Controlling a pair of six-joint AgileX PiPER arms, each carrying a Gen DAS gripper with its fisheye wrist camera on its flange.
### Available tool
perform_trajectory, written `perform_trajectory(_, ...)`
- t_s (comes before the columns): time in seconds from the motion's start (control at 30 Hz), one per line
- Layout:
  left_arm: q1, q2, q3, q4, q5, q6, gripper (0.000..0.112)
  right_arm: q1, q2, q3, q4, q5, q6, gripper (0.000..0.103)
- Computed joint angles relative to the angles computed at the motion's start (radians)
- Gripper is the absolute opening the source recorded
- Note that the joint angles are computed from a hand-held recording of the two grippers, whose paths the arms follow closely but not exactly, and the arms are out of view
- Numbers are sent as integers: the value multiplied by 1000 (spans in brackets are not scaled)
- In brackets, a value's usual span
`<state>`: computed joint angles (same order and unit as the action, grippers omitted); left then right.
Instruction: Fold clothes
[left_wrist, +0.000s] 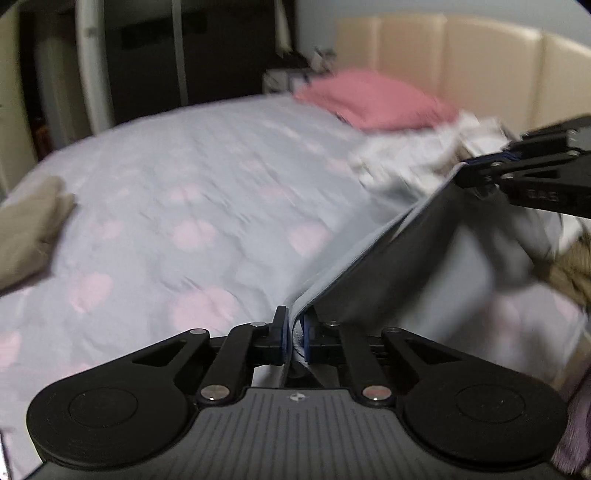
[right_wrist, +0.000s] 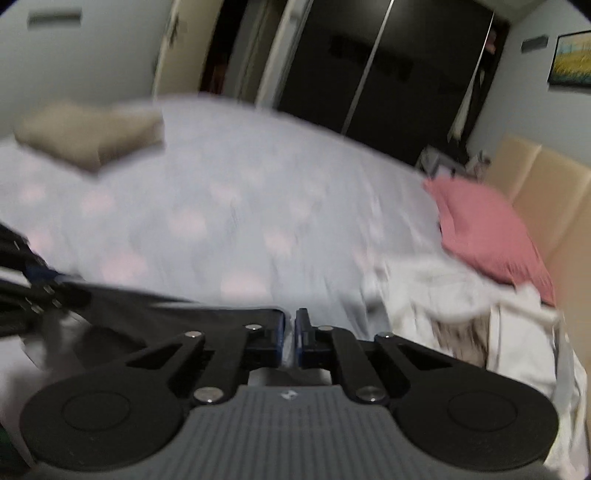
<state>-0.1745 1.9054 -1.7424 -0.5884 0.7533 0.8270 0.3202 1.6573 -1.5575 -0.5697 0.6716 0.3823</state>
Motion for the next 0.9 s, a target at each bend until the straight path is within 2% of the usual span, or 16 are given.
perform_trajectory(0.1,52,-16,-41,-30,-10,-32,5,35,6,-81,31,-20,-24,7)
perform_trajectory(0.27,110,-77,-38,-67,-148,-36,5,76,35,-225,134,-76,-101,7)
perform_trajectory(0.37,137,-70,-90,-48,-166,-85,5,69,54,-306,308,-79,-214,7)
perform_trajectory(0.43,144,-36,-152,10,-118,-153,5,58,79,-368,426,-50,-294,7)
perform_trajectory(0.5,141,24,-247,89,-15,-232,6,54,118,-421,463,9,-335,7)
perform_trajectory(0.57,125,80,-314,165,70,-306,7,54,180,-503,492,122,-369,7)
perform_trajectory(0.67,109,137,-372,221,158,-334,10,38,242,-543,567,243,-427,6)
perform_trajectory(0.8,115,124,-322,215,219,-275,33,43,267,-488,611,318,-498,7)
perform_trajectory(0.83,114,107,-290,210,223,-263,42,42,270,-471,627,332,-517,10)
perform_trajectory(0.9,119,69,-221,184,226,-231,49,44,267,-427,642,345,-547,19)
